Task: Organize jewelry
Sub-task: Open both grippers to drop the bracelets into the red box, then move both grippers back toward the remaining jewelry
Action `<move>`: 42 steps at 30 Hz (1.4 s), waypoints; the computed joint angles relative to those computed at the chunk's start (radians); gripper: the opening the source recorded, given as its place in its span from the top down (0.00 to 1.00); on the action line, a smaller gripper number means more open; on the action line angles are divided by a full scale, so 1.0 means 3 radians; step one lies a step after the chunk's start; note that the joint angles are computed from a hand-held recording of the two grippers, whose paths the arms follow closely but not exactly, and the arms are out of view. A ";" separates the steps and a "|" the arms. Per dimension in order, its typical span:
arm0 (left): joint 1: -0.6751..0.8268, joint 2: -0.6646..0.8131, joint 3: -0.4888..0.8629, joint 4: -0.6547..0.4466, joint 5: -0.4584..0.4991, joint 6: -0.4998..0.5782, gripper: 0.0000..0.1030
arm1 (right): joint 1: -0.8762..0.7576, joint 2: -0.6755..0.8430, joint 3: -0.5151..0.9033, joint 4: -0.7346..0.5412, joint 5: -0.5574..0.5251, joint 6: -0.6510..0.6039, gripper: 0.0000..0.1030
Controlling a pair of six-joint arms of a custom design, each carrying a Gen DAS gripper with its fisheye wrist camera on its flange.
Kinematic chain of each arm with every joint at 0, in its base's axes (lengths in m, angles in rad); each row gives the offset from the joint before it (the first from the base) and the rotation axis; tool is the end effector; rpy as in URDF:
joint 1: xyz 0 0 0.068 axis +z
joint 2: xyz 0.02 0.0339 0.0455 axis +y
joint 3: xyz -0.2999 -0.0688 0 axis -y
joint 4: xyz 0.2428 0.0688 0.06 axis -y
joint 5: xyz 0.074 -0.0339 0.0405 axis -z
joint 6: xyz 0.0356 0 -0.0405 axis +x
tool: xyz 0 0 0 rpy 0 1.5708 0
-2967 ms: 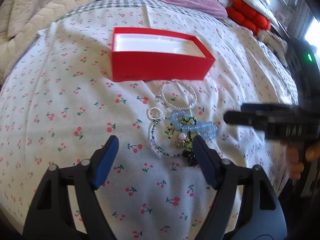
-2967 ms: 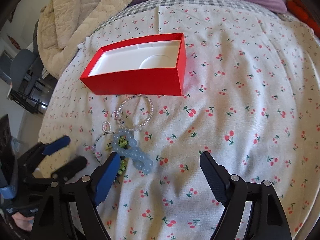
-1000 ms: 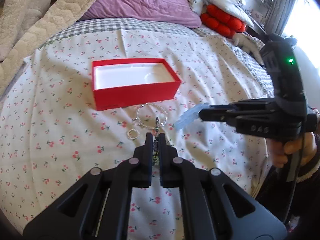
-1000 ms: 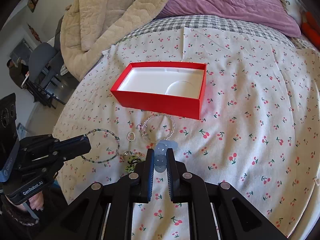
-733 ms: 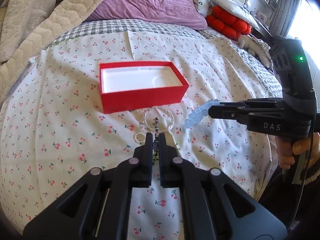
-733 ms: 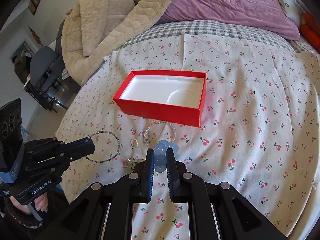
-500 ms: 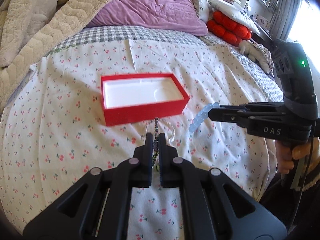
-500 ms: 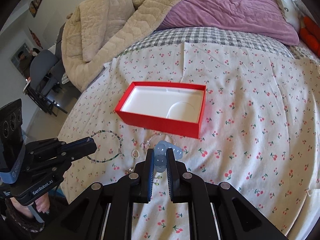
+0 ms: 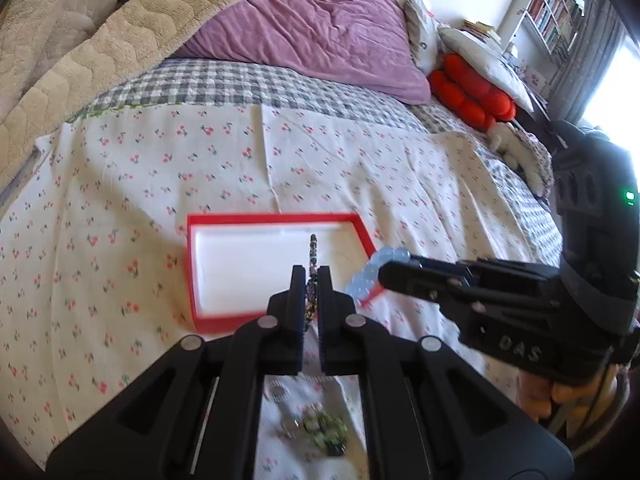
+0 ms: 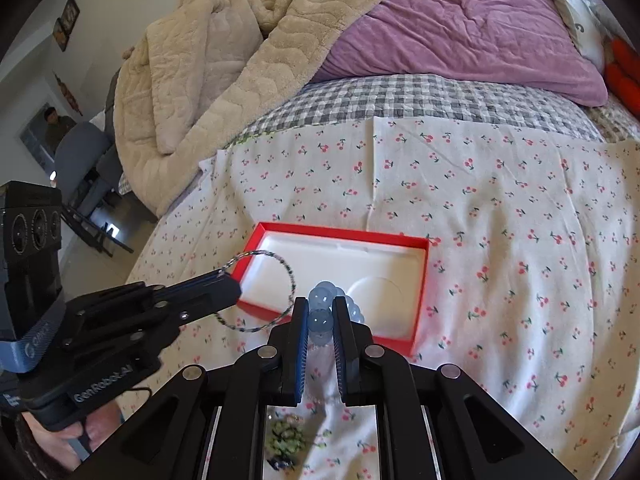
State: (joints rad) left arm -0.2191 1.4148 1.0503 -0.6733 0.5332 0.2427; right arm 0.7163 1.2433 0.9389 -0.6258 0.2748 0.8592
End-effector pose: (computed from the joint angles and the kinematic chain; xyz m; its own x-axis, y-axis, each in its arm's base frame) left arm 0.2643 -0.0774 0.2891 -0.7105 0.3702 -0.5984 0.6284 0.7165 -0.3028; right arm 0.1857 0.1489 0.2951 -0.7809 0.2866 -0.5551 0.1251 0.9423 0.3106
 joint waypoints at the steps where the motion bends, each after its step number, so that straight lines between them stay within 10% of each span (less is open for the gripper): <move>1: -0.0020 0.0061 -0.0006 0.0090 -0.0037 -0.0036 0.94 | -0.0024 0.0032 0.0007 0.0034 -0.0009 -0.0021 0.89; 20: -0.0152 0.0558 -0.0095 0.0644 -0.0633 -0.0271 0.93 | -0.0738 0.0206 -0.0374 0.0599 -0.0561 -0.0328 0.85; 23: -0.0143 0.0520 -0.0096 0.0616 -0.0628 -0.0244 0.75 | -0.0844 0.0096 -0.0428 0.0662 -0.0732 -0.0299 0.74; 26: -0.0122 0.0417 -0.0148 0.0645 -0.0632 -0.0269 0.60 | -0.0837 -0.0037 -0.0442 0.0632 -0.0694 -0.0248 0.40; 42: 0.0220 -0.0278 -0.0478 0.0145 -0.0908 -0.0015 0.10 | -0.0051 -0.0145 -0.0284 -0.0563 0.0107 -0.0092 0.26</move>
State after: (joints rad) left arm -0.1532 1.3315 0.9069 -0.6298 0.2609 0.2382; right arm 0.7008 1.1997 0.8538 -0.7945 0.3068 0.8316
